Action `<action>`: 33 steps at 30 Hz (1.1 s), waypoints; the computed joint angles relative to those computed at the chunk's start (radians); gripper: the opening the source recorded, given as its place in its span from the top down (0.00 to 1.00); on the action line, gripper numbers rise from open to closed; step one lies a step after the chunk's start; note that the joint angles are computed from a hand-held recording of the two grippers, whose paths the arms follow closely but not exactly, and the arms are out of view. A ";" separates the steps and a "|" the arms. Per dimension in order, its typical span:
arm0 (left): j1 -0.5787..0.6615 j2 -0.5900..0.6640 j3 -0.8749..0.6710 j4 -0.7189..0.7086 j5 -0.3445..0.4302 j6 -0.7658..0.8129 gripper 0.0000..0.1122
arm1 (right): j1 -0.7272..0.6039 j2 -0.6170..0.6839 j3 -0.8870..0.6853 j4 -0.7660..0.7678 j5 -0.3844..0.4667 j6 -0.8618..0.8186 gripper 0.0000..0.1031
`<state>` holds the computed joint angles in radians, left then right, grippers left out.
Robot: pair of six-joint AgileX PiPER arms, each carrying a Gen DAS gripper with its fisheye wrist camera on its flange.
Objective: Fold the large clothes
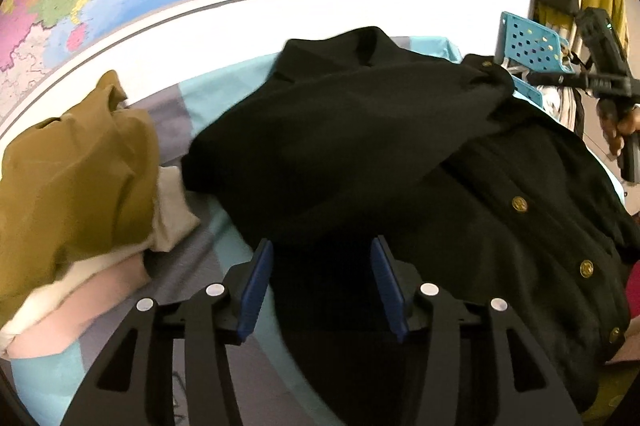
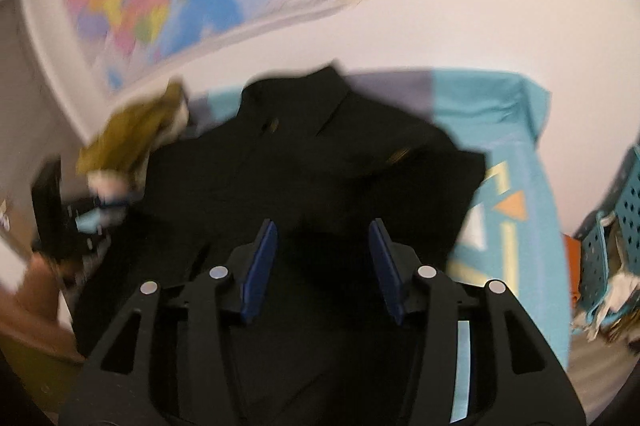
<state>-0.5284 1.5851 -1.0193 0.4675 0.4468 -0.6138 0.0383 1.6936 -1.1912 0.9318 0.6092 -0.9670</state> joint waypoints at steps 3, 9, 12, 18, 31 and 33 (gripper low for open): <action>-0.021 0.041 -0.027 0.025 0.040 -0.046 0.52 | 0.032 0.089 -0.045 -0.146 -0.026 0.175 0.49; -0.067 -0.048 0.032 0.039 0.039 -0.094 0.48 | 0.014 -0.036 0.091 0.042 0.000 0.001 0.47; -0.113 -0.076 0.054 0.043 0.036 -0.096 0.46 | 0.095 -0.105 0.137 0.021 0.058 -0.018 0.47; -0.165 -0.030 0.033 -0.002 0.015 -0.058 0.46 | 0.318 0.008 0.054 -0.162 0.027 0.196 0.46; -0.140 -0.060 0.049 0.032 0.034 -0.123 0.43 | 0.281 0.063 -0.085 -0.159 -0.015 0.274 0.96; -0.138 -0.079 0.075 0.025 0.022 -0.121 0.43 | 0.309 0.061 -0.076 -0.205 0.000 0.310 0.62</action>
